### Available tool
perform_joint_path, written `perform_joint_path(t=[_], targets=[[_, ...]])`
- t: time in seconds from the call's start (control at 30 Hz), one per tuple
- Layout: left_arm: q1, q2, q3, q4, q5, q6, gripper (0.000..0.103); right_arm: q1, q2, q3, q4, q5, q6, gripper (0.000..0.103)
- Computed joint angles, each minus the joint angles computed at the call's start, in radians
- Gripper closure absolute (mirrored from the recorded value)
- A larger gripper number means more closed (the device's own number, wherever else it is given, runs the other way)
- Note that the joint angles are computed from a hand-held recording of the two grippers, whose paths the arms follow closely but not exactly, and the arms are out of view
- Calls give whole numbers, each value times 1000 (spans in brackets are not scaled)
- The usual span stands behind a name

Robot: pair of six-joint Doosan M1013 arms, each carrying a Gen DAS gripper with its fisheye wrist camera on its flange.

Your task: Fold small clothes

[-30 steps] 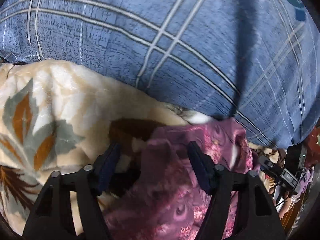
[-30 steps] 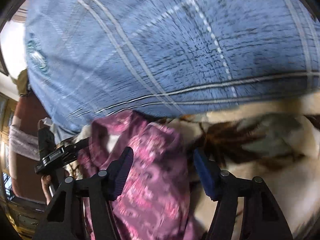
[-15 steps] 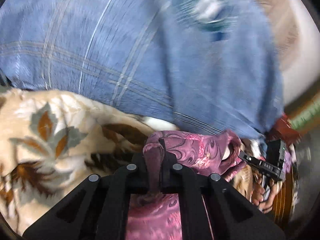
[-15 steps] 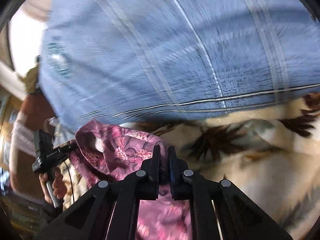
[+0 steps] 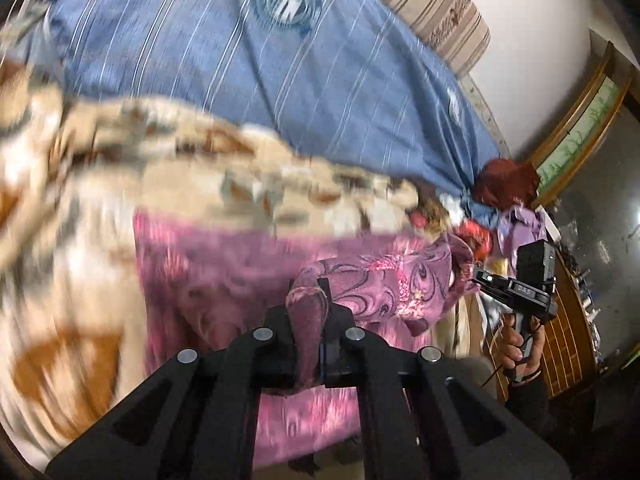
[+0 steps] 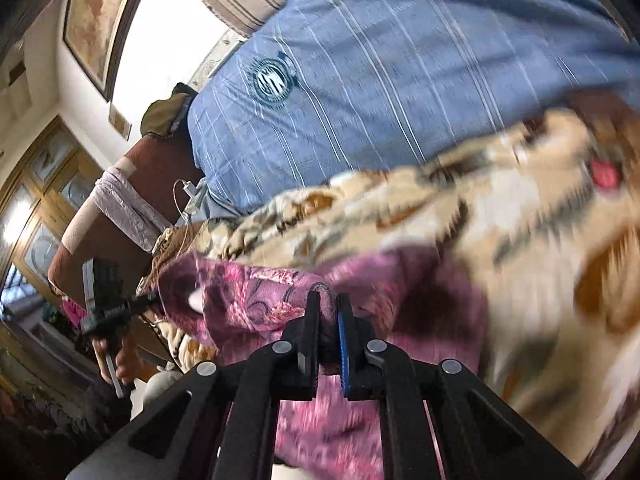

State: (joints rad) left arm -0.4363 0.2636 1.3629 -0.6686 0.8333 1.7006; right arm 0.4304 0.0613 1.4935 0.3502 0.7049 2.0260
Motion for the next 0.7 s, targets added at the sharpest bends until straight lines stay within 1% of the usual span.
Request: perform_joint_path(t=[0.03,0.07,0.13,0.2,0.3,0.37,0.4,0.43,0.5,0.53,0.57,0.6,0.67,0.7], targets=[[-3,-8,27,13,-1,-18,99,14,-8,20,-26,0,36,96],[-2,-11,52,1,-5,-35,99,26,-15,42,-51,-3,77,96],[9,-14,100,-77,-29,-61,99,41,-22,81,-49,-15,127,96],[12,-26,138,-129,-69,-71,99,61,-31,104,-86,-28,189,96],[6,-60,172,-174,-124,-14,99,84,-59,129,-134,-77,259,96],[3,-77,182,-198,-131,34,99,110,-85,141,-225,-104,333,96],[0,-80,184,-188,-129,37,99,120,-91,143,-260,-105,356,96],[-8,-81,184,-130,-131,4,98,132,-95,145,-292,-102,373,96],[-23,-73,181,6,-121,-104,98,142,-85,147,-294,-83,372,96],[-29,-58,167,73,-89,-182,98,145,-74,143,-292,-52,369,96],[-33,-53,162,99,-73,-209,98,150,-61,137,-297,-18,378,96],[-39,-54,159,121,-71,-218,98,153,-50,131,-292,13,387,96],[-49,-77,171,146,-92,-198,98,166,-51,126,-322,26,405,96],[-50,-89,178,133,-95,-180,98,176,-58,122,-355,32,422,96]])
